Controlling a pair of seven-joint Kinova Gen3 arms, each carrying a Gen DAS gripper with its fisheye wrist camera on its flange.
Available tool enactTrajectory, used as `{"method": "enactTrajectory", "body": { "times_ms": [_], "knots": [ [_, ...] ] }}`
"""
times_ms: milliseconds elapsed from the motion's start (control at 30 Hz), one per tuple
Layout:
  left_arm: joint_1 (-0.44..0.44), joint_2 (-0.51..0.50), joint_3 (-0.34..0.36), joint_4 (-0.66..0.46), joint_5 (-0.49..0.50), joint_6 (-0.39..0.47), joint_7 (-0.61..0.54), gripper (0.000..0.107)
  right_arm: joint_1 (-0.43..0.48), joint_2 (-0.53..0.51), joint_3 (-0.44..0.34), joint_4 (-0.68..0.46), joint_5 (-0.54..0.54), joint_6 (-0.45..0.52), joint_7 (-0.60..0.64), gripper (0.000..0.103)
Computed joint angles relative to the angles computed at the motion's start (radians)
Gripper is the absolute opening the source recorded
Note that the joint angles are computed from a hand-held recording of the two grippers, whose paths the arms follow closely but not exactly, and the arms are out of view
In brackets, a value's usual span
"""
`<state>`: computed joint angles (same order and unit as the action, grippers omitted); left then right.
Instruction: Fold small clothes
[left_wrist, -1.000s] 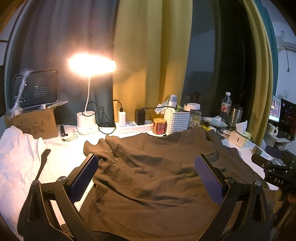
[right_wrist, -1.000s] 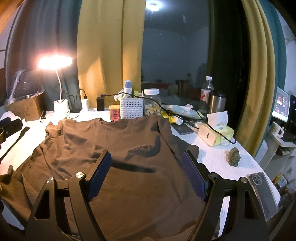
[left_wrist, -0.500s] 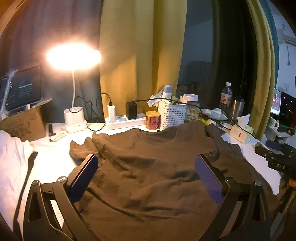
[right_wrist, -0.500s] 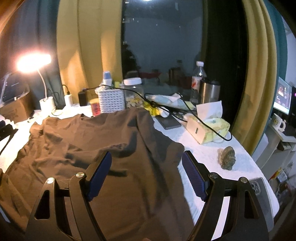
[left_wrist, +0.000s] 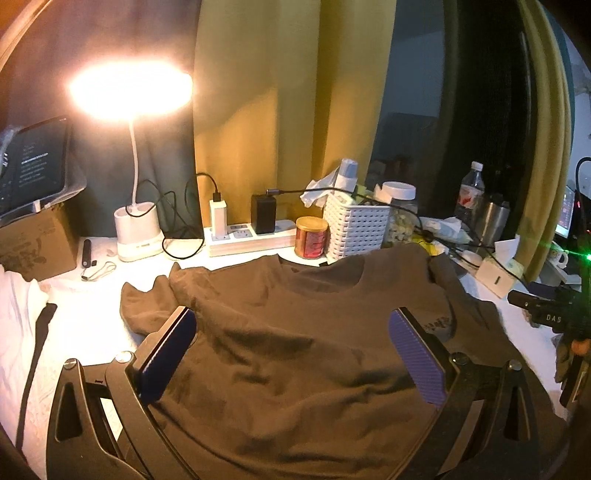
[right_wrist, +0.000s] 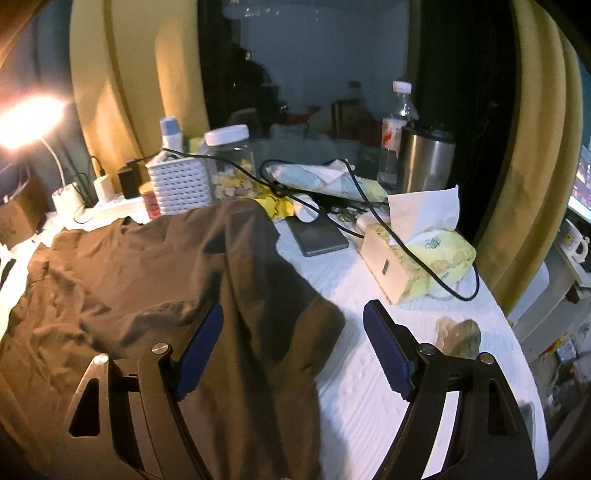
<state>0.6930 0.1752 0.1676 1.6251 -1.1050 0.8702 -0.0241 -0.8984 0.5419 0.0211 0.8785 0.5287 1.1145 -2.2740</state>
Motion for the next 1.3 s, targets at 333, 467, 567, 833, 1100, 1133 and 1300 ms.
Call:
{"method": "enactTrajectory", "body": {
  "times_ms": [333, 467, 567, 833, 1100, 1133, 1300],
  "knots": [
    [-0.025, 0.063, -0.043, -0.078, 0.091, 0.0, -0.115, 0.102, 0.131, 0.144, -0.025, -0.194, -0.192, 0.106, 0.171, 0.08],
    [-0.025, 0.073, -0.061, -0.09, 0.114, -0.01, -0.147, 0.102, 0.163, 0.199, -0.026, -0.267, -0.263, 0.165, 0.205, 0.065],
    [-0.031, 0.075, -0.069, -0.091, 0.138, -0.025, -0.169, 0.102, 0.144, 0.218, -0.004, -0.29, -0.258, 0.185, 0.229, 0.05],
    [-0.033, 0.048, -0.078, -0.062, 0.144, -0.068, -0.181, 0.102, 0.12, 0.165, 0.003, -0.239, -0.258, 0.101, 0.251, 0.008],
    [-0.053, -0.003, -0.059, -0.001, 0.114, -0.094, -0.151, 0.102, 0.052, 0.134, -0.013, -0.274, -0.217, 0.065, 0.332, 0.008],
    [-0.059, -0.013, -0.056, 0.011, 0.11, -0.097, -0.144, 0.102, 0.045, 0.143, -0.014, -0.293, -0.219, 0.074, 0.346, 0.008],
    [-0.094, -0.054, -0.032, 0.063, 0.1, -0.11, -0.124, 0.102, -0.001, 0.208, -0.008, -0.404, -0.233, 0.145, 0.411, 0.008]
  ]
}}
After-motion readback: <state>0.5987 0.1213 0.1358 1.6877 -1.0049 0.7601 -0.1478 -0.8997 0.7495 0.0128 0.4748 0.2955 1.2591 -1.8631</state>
